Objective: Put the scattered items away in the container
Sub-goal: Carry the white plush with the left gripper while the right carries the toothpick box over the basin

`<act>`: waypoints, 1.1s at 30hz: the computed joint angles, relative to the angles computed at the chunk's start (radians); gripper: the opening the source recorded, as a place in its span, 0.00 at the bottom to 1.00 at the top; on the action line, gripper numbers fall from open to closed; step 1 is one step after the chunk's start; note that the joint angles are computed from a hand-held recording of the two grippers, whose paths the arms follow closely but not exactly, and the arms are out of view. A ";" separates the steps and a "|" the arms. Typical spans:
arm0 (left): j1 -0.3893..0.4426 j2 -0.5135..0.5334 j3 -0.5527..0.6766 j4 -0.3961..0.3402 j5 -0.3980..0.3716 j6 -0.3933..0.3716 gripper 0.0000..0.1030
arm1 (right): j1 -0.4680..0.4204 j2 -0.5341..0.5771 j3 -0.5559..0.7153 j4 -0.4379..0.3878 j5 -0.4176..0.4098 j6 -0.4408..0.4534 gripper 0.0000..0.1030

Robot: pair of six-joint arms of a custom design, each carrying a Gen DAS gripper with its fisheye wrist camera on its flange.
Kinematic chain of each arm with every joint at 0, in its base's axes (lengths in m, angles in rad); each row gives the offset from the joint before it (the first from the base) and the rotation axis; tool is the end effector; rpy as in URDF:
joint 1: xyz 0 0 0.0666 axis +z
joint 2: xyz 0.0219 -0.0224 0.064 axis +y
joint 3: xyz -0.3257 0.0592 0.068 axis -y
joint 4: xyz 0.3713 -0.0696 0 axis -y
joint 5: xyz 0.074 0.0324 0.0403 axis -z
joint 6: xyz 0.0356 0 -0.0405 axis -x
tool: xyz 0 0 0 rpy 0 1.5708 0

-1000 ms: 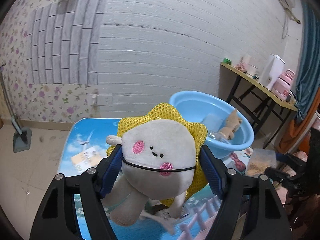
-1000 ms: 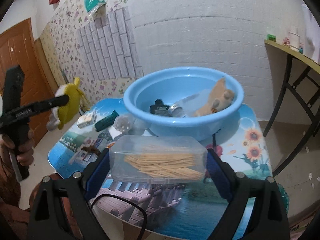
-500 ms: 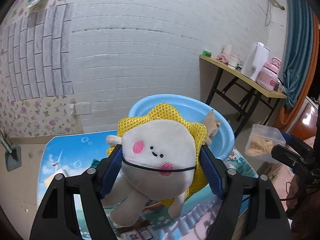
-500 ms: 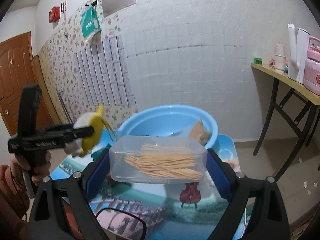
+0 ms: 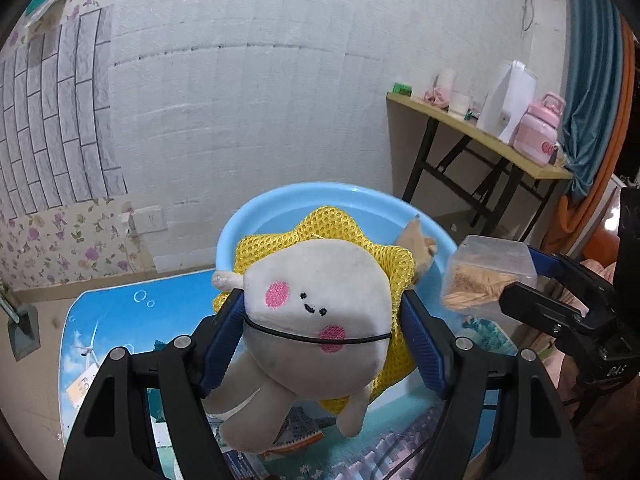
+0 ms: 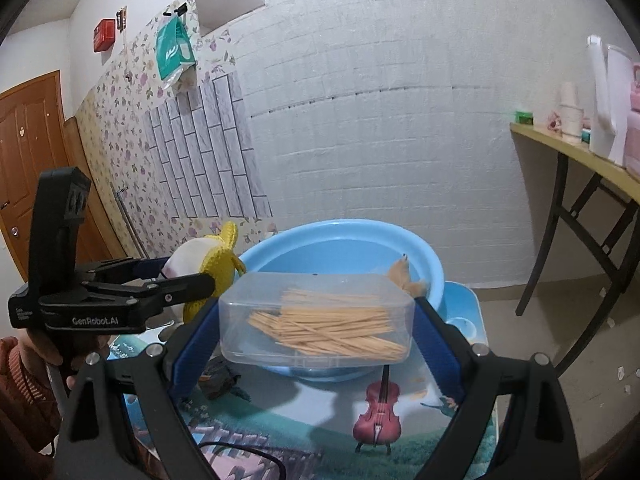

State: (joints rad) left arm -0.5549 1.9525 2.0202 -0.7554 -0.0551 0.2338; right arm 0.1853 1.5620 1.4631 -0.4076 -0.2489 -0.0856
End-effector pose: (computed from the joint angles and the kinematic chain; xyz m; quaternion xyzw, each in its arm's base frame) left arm 0.5629 -0.3471 0.3630 0.1329 0.8940 -0.1411 0.4040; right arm 0.5403 0.1098 0.3674 -0.1055 0.8509 0.1740 0.4844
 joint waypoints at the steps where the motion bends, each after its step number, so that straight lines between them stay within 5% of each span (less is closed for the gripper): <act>1: -0.001 0.014 0.019 -0.012 0.000 0.002 0.74 | -0.004 0.018 0.013 -0.002 -0.010 -0.006 0.90; 20: -0.011 0.336 0.516 -0.256 -0.005 -0.038 0.79 | -0.034 0.181 0.122 0.020 -0.064 0.015 0.90; 29: -0.018 0.353 0.546 -0.285 -0.020 -0.045 0.81 | -0.038 0.196 0.139 0.001 -0.075 -0.012 0.92; 33: -0.018 0.291 0.442 -0.217 -0.015 -0.034 0.83 | -0.035 0.182 0.139 -0.019 -0.072 -0.012 0.92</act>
State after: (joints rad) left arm -0.5729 2.2431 2.4623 -0.9727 -0.0702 0.1994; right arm 0.1507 1.7444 1.6021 -0.4264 -0.3206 -0.0980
